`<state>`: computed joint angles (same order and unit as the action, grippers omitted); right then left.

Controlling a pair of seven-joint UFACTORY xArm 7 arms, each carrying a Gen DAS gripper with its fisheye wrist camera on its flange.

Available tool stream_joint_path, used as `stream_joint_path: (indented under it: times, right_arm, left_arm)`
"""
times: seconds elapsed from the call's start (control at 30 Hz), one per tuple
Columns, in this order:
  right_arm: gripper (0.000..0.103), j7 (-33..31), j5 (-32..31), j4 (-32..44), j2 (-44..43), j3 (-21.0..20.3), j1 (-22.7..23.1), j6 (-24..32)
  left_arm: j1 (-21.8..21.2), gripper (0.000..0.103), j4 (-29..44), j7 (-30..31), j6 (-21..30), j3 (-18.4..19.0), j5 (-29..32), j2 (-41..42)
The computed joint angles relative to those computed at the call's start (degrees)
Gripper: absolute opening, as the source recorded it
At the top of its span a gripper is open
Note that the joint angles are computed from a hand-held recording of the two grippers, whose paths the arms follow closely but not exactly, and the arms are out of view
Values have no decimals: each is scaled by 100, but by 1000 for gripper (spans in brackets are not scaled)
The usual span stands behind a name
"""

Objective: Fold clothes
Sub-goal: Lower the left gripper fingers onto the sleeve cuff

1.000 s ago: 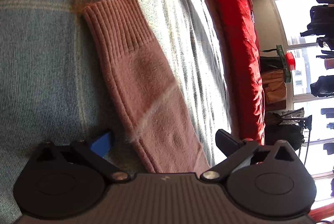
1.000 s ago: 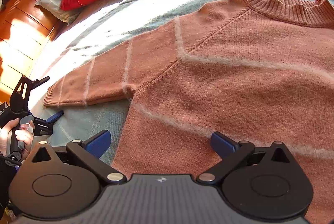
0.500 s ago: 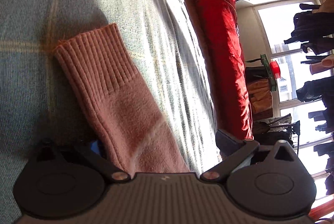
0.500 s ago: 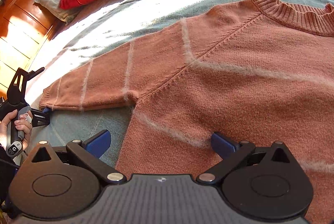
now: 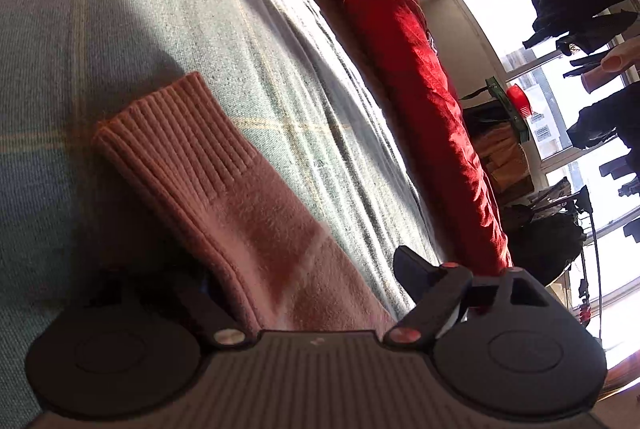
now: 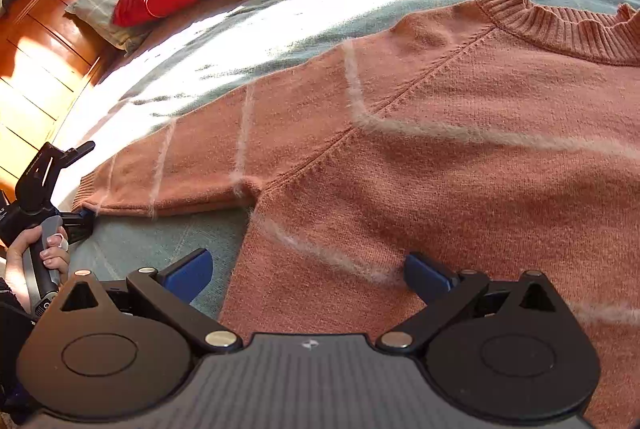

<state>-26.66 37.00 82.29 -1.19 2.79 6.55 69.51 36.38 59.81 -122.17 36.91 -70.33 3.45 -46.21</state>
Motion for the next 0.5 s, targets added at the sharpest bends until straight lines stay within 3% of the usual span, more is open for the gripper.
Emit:
stream_joint_path:
  times: [0.2, 0.27, 0.33, 0.4, 0.5]
  right_arm:
    - [103, -47, 129, -91, -38, -18, -19, -71]
    - [103, -71, 183, -173, -87, -23, -18, -143]
    - [103, -109, 187, -199, -103, -26, -9, -169]
    - [103, -142, 161, -200, -101, -23, 4, -179]
    - [103, -171, 119, -201, -99, -18, 19, -197]
  left_arm:
    - [-160, 64, -15, 184, 236, 46, 36, 43]
    - [-239, 51, -54, 100, 392, 54, 13, -30]
    - [-414, 17, -287, -245, 411, 100, -130, -220]
    - [-619, 12, -673, -723, 123, 166, -240, -519]
    - [-686, 12, -616, -704, 181, 219, -94, -324]
